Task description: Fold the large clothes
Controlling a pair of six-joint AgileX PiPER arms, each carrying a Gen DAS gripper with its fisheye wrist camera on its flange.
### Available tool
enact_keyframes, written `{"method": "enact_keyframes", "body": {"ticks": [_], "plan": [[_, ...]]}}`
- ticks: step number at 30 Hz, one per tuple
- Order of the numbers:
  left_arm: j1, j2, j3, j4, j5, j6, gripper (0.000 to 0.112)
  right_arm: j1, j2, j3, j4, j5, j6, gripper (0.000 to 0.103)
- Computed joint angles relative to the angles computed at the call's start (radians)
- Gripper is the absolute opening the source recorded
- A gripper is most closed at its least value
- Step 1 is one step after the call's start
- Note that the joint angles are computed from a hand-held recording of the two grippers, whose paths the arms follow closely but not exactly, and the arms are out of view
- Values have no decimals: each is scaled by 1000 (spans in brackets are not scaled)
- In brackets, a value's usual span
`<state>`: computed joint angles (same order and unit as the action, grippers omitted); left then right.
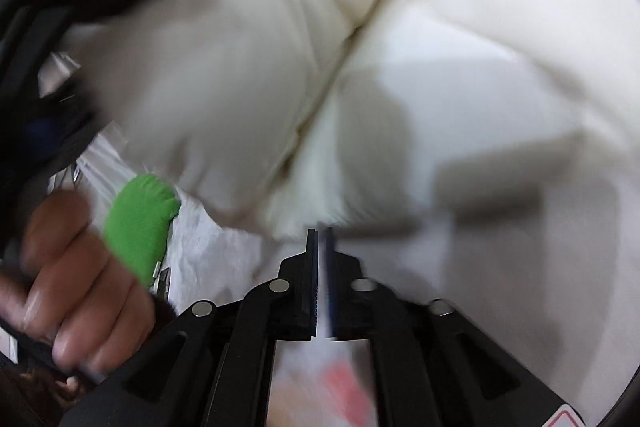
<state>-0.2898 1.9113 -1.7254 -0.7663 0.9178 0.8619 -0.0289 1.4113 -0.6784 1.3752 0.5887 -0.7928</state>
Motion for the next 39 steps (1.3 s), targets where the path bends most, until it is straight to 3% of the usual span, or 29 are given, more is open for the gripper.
{"method": "enact_keyframes", "body": {"ticks": [4,7,10,11,12,13,14,16,20,24,27,29,33,36,38,39], "plan": [[-68,28,-8,69,-51,-67,21,-99,-192,108,-103,-11,90,10],[-109,28,27,115,-114,-91,29,-186,-300,131,-173,12,154,11],[-122,-32,127,80,-187,-14,51,-273,-351,97,-258,36,226,15],[-107,-61,161,23,-178,45,65,-300,-359,76,-286,43,257,18],[-85,-92,191,-32,-154,95,77,-333,-373,63,-295,61,269,30],[-65,-119,210,-72,-131,122,81,-383,-373,46,-272,93,245,46],[-36,-140,223,-117,-98,149,86,-412,-371,29,-251,111,234,49],[60,-185,242,-229,14,200,91,-489,-321,-56,-215,199,196,54],[244,-200,204,-344,158,156,94,-462,-151,-276,-192,258,240,67],[316,-176,153,-304,108,60,95,-433,26,-490,-251,338,314,73],[296,-181,181,-195,-25,44,95,-340,146,-656,-403,354,514,76],[276,-167,194,-150,-66,50,95,-296,176,-703,-460,367,581,76],[223,-134,217,-70,-129,48,94,-251,267,-837,-464,476,625,76],[180,-111,236,-24,-175,45,94,-162,317,-959,-634,492,722,74],[174,-98,234,-24,-168,41,94,-112,330,-1002,-749,483,762,42],[176,-95,229,-28,-157,34,94,-97,325,-1008,-770,472,739,18]]}}
